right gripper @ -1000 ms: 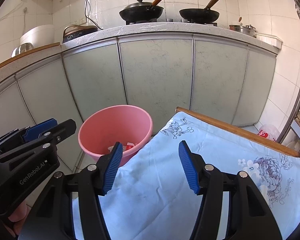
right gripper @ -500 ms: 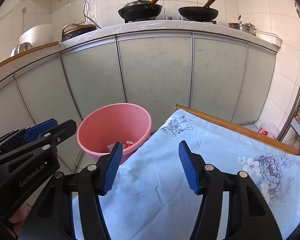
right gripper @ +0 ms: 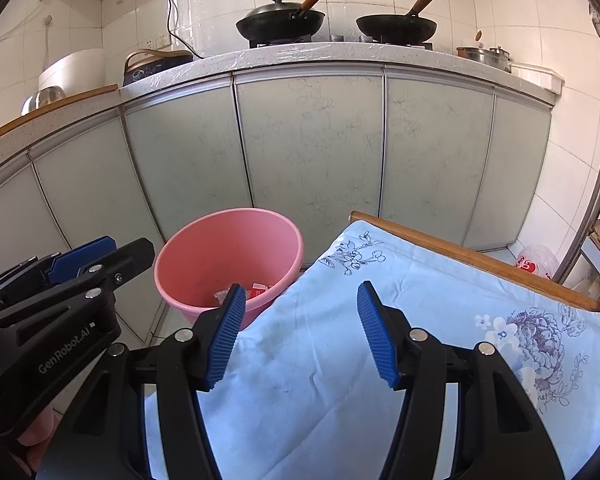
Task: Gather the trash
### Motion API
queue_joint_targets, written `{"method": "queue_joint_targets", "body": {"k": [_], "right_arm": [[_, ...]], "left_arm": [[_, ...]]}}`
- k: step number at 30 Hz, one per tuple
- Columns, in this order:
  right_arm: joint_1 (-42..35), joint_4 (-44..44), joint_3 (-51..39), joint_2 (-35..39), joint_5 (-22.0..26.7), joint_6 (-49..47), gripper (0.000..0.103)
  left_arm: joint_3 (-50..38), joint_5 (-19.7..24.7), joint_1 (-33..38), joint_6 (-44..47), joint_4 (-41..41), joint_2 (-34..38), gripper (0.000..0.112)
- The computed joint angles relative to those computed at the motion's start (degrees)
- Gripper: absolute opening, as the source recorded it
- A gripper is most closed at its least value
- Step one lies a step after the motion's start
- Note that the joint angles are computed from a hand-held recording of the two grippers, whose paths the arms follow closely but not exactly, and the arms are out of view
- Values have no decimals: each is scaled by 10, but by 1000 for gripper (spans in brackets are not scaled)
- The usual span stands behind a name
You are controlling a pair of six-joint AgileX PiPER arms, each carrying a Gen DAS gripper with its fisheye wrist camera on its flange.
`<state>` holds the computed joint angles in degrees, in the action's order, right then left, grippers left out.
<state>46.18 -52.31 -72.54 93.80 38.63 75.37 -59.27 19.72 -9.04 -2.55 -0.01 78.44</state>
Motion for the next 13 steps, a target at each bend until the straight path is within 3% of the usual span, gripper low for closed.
{"method": "queue_joint_targets", "body": {"k": [13], "right_arm": [[-1,1,1,-2,-1,-2,59]], "left_arm": [[-4,6,-3,-5,5,-3,39]]}}
